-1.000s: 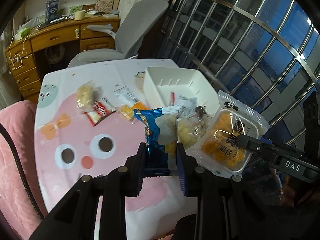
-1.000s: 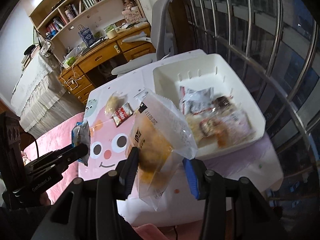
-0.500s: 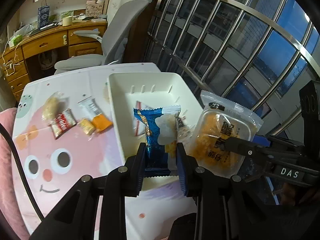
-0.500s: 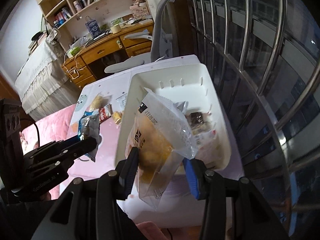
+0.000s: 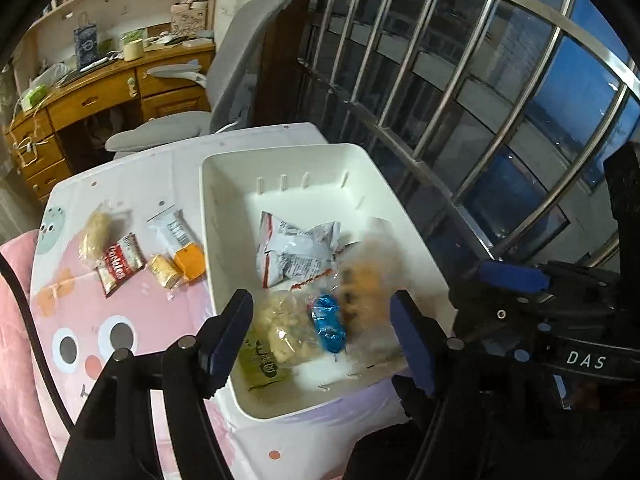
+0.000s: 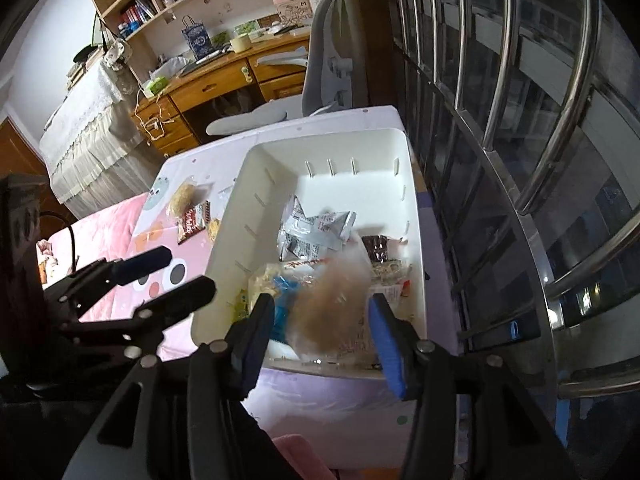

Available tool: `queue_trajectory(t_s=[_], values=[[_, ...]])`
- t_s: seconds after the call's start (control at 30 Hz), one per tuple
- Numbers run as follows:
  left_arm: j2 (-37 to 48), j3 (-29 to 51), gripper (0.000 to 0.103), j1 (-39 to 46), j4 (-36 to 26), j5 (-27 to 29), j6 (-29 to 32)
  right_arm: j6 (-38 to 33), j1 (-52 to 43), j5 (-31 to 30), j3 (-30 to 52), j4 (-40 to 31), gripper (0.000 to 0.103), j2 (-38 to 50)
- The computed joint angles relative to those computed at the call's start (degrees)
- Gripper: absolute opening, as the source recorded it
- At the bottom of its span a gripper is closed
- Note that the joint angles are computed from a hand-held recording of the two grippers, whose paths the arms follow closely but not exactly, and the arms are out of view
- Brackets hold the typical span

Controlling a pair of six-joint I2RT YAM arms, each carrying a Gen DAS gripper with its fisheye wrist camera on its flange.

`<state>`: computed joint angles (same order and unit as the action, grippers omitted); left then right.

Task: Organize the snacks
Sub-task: 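Carry both packets into the white tray and open both tools, then withdraw both tools from the tray and move over the remaining snacks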

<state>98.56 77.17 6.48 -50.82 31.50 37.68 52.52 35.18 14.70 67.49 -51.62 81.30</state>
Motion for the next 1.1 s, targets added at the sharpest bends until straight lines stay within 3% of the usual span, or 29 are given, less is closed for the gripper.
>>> queue_trajectory(t_s=[0.57,0.83,1.1], values=[[2.7,1.8,0.078,10.0,-2.3,-4.8,2.7,-0.6,1.5,-5.5,4.6,2.1,0.055,8.0],[8.6,9.9,0.08,18.1,-7.6,-5.9,8.7,2.5,6.0,-6.6,12.5,1.9,0.057,16.1],[17.2,23.4,0.081,25.2,-14.7,-5.5,16.0,7.4,10.9,-5.7,24.6,-0.8,0.058,25.9]])
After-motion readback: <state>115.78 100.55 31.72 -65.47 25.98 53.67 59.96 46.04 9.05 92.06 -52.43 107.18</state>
